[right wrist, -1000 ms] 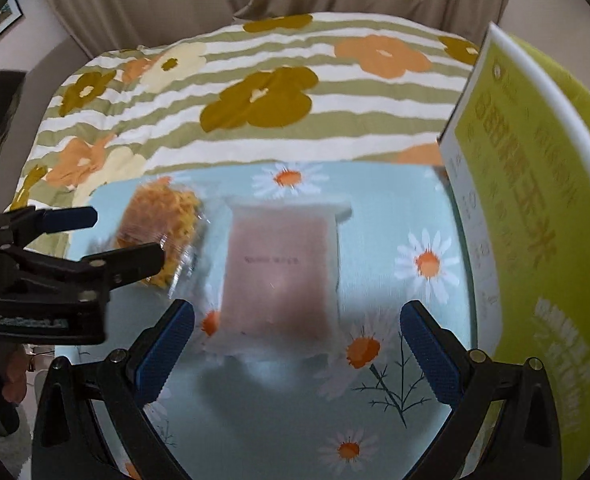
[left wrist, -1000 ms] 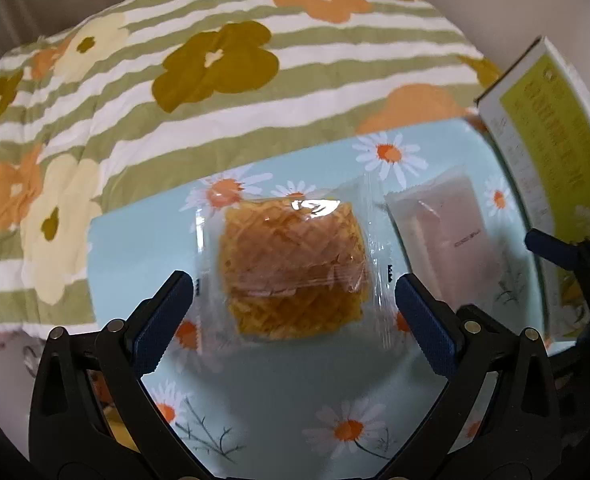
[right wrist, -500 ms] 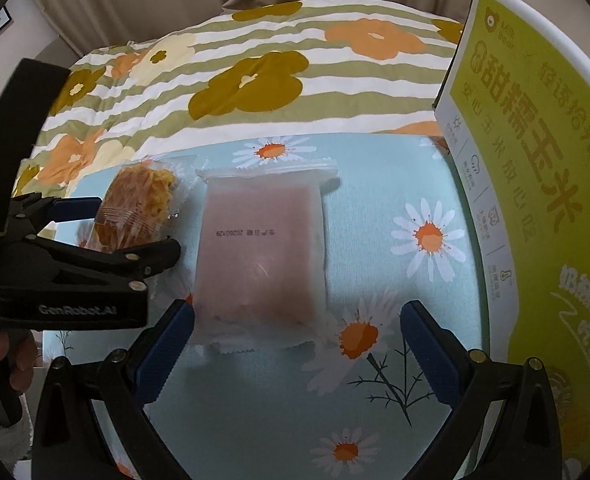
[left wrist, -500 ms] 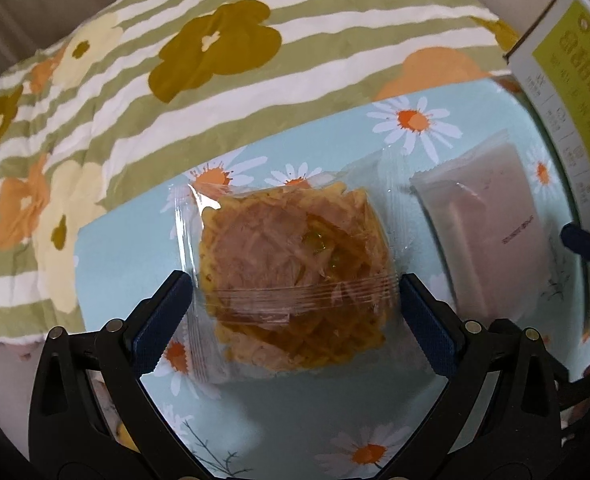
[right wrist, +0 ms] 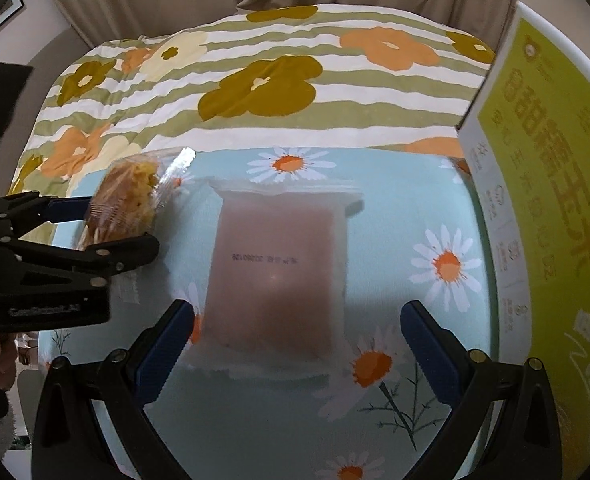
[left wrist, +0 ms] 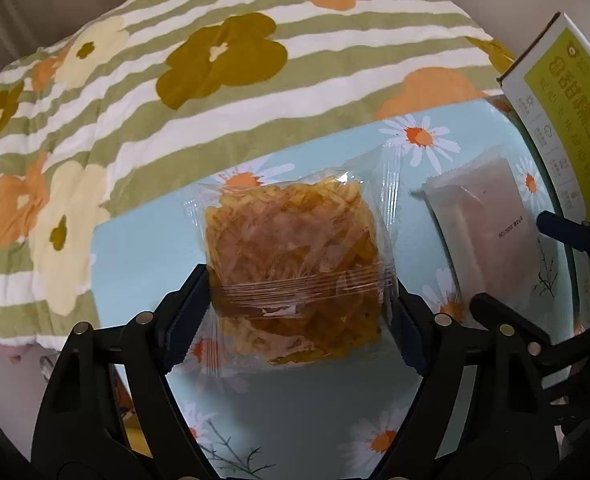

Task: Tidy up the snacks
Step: 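Grasp the waffle packet with the left tool while the right tool grasps the pink packet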

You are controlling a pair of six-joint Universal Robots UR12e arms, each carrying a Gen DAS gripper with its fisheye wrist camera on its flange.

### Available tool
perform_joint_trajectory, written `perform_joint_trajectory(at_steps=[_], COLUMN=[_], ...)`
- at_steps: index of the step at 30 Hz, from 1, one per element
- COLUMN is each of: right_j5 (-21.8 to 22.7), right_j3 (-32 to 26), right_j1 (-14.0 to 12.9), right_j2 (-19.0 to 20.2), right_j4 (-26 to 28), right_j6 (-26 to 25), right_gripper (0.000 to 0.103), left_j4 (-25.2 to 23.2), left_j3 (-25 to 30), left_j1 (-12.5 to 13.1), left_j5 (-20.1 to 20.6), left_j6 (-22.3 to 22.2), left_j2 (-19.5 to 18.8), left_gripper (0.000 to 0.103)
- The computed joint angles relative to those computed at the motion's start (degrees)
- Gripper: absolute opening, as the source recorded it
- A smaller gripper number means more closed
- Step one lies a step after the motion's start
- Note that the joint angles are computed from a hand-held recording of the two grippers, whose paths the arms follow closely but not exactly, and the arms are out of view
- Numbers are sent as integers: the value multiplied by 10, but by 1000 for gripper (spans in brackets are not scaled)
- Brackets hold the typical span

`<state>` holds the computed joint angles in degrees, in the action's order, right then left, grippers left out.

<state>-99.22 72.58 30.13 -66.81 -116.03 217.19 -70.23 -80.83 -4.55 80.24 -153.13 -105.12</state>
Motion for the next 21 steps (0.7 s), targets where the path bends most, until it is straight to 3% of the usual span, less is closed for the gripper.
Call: perform_joint_trajectory(at_steps=[7,11,14,21], right_j5=[-19,-37,-46,-31], right_j3=[-17,-26,-23,-16], right_j1=[5,10,12,11], right_j2=[18,26,25,14], right_j4=[1,6,-4,-23], right_j6=[-18,-33,-40,-31], right_gripper=[101,82,62,59], left_j4=[-8,-5,-1,5], left_j3=[-3,-8,-13,-16], left_j1=[13,15,16,18], left_j5=[-15,-16,-17,-27], left_j6=[-19,-19,-23,-30], left_j2=[7,12,16,28], left_gripper=[79,79,79,79])
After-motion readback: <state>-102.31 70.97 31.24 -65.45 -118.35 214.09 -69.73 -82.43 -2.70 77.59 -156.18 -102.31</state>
